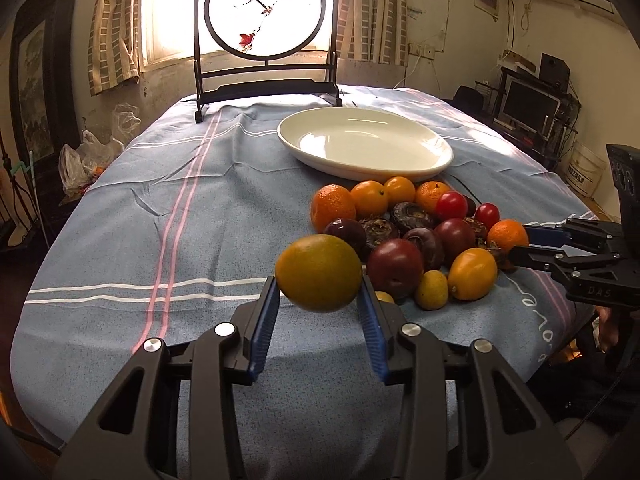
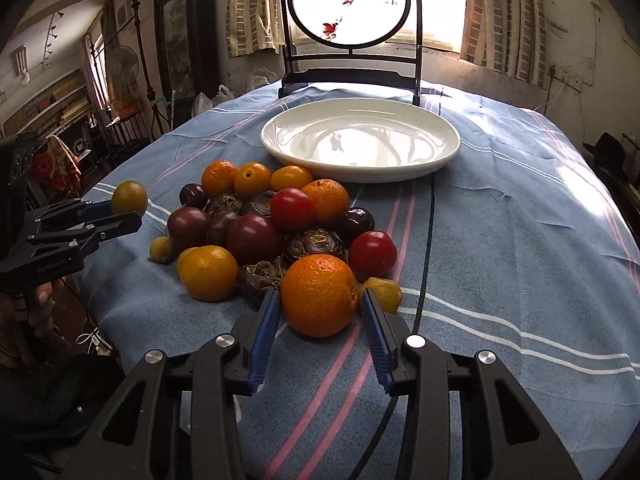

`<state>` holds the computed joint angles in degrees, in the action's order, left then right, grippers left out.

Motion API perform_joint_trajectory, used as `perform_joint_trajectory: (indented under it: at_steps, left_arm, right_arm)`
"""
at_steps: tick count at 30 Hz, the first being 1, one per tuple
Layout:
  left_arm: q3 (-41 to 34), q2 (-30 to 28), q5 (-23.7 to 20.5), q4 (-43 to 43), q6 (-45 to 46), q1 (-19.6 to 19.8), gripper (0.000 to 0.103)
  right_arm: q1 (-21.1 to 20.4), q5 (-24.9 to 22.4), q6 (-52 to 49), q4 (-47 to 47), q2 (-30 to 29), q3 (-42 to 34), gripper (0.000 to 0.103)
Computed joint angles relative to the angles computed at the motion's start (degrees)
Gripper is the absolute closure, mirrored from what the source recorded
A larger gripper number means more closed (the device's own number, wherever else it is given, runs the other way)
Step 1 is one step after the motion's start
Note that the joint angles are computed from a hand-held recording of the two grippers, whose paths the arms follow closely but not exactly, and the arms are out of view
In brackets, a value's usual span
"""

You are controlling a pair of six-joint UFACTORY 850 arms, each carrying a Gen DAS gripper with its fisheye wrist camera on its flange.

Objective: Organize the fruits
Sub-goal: 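Carry both fruits onto the white plate and open both tools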

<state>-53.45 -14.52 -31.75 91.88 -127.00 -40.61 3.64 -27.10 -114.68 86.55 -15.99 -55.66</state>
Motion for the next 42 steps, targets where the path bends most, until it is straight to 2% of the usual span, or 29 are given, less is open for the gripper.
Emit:
perform_joint_trajectory:
  at_steps: [4,8,10,12,15,18,20,23,26,30,33,36,38,40,42]
  left_arm:
    - [-0.13,-0.31,0.02,-0.27,0.13,-0.02,0.064]
    - [-0.4,-0.66,-0.34,-1.06,0.66,0.03,0.064]
    - [-0.22,-0.4,-0.17,-0.71,0.02,0.05,0.064]
    - [-0.14,-0.04,-0.33,-0.27,-0.45,-0.03,0.064]
    - [-0.25,0.72,-0.5,0.41,-0.43,-0.13,0.064]
    - [-1.62,0.79,-0.66,0.53,1.28,-0.07,0.064]
    - [-3.33,0.33,0.01,0.27,3.33,0.54,0.064]
    - [-7.04,-1.04,4.57,-0.25,6.06,2.84,0.064]
    - [-12.91,-4.21,7.38,-5.19,14.23,5.03,0.064]
    - [-22.72,-10.15,11.65,-17.74,29.51,8.49,0.064]
    - [-31.67,-16.33,12.41,-34.11,47.5,10.76,0.064]
    - [-41.0,-23.34,10.4,-51.74,65.49,13.03,0.064]
    - [-47.17,-27.97,7.11,-58.85,72.9,14.19,0.064]
    - [-52.05,-31.65,5.53,-68.3,80.82,15.82,0.064]
    - [-55.95,-34.52,4.47,-78.14,88.96,17.42,0.063]
  right_arm:
    - [0.21,0.55,0.3,-0.09,-0.4,-0.6,0.059]
    - [-0.48,-1.49,4.16,-3.1,-1.31,-1.7,0.064]
    - [-0.78,-1.67,1.63,-0.64,-0.31,-0.56,0.065]
    - [-1.85,-4.44,-1.59,2.23,0.97,0.54,0.065]
    - [-3.87,-8.85,0.14,1.77,1.99,-0.42,0.065]
    - [-5.45,-12.04,5.11,-0.48,0.93,-3.98,0.065]
    - [-5.8,-12.33,8.53,-1.76,-0.47,-7.19,0.065]
    - [-6.0,-13.67,14.28,-3.79,-3.39,-12.81,0.065]
    - [-5.23,-13.64,18.44,-5.4,-6.36,-18.67,0.065]
    - [-3.49,-12.48,25.45,-8.64,-12.31,-28.53,0.065]
    - [-1.48,-11.83,36.7,-16.95,-19.44,-38.75,0.065]
    - [0.78,-12.22,49.47,-28.09,-27.41,-49.56,0.065]
    - [1.87,-13.82,56.24,-34.01,-32.12,-56.03,0.065]
    - [2.83,-14.99,60.87,-37.73,-35.89,-61.11,0.065]
    - [3.84,-13.44,63.29,-40.01,-37.78,-63.68,0.064]
